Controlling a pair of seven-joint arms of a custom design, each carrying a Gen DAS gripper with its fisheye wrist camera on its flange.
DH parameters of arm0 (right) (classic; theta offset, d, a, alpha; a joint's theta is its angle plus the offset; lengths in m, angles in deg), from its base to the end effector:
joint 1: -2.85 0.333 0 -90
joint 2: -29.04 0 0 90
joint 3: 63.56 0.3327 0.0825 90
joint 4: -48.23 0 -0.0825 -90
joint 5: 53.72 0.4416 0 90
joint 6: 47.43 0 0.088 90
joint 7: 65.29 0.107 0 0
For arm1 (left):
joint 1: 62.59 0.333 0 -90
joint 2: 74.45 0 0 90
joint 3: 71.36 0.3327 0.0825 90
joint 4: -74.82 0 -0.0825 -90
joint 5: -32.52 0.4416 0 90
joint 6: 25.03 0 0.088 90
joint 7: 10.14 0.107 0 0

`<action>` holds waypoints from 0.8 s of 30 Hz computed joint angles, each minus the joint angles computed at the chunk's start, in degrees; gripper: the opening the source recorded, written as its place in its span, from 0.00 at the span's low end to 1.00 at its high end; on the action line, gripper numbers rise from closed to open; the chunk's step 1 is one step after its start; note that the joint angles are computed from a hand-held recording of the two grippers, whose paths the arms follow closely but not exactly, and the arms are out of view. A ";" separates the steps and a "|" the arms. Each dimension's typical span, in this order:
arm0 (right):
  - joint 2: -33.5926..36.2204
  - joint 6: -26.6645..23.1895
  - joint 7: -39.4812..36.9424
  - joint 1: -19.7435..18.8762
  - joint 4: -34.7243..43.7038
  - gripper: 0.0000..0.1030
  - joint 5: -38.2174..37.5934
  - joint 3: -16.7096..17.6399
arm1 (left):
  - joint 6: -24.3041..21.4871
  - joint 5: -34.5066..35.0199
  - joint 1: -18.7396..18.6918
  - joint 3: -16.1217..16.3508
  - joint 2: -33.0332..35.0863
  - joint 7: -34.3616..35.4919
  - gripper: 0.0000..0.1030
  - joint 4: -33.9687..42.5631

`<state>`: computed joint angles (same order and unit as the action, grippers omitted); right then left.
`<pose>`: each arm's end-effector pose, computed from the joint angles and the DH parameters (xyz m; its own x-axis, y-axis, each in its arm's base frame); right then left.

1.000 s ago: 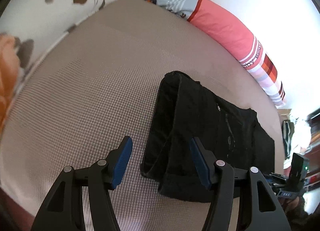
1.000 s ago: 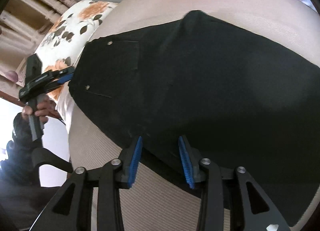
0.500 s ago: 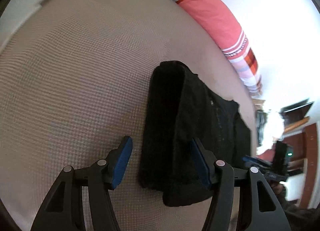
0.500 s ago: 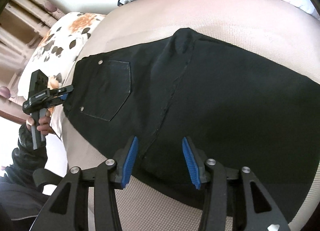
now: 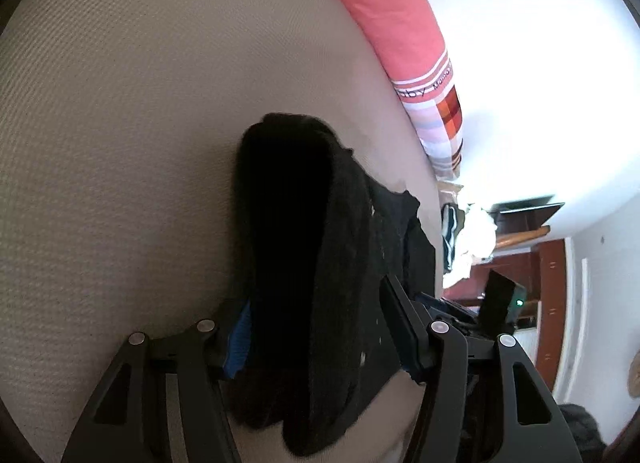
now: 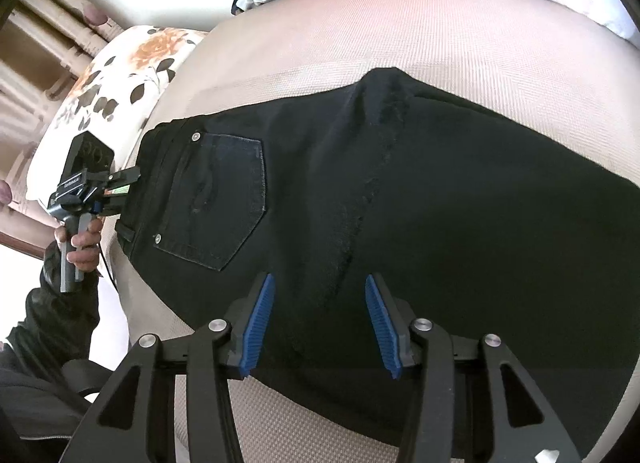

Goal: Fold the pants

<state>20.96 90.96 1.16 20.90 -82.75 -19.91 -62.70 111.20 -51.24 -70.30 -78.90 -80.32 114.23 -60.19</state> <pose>0.5329 0.1858 0.4245 0.3770 -0.8525 -0.3620 -0.9062 -0.2588 -0.3343 0.5270 -0.1546 0.3689 0.0484 -0.5378 0.8417 -0.9476 -0.2910 -0.1315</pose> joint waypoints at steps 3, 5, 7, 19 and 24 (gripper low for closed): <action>-0.93 1.81 -0.44 0.10 -0.72 0.45 0.77 -0.10 | 6.59 0.01 -1.59 -1.84 0.47 0.40 0.55 0.77; -1.92 3.47 0.01 -0.12 -1.53 0.46 0.08 -0.30 | 14.28 5.91 -3.02 -3.73 -0.24 -4.62 0.43 0.36; -2.75 5.16 0.72 -0.33 -2.29 0.48 -0.35 -0.73 | 20.38 13.43 -4.40 -5.00 -0.92 -11.79 0.38 -0.55; -9.31 10.17 0.74 -1.30 -7.86 0.49 1.38 -5.86 | 21.62 45.76 -6.56 -5.35 -3.30 -49.30 0.21 0.88; -11.96 11.46 -1.11 -1.61 -9.73 0.49 2.22 -8.58 | 21.03 49.50 -7.97 -6.40 -5.53 -55.62 0.15 2.91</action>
<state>9.00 102.42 0.05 19.28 -92.48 -17.69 -71.28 132.23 -1.74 -78.27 -85.31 -85.84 58.61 -57.28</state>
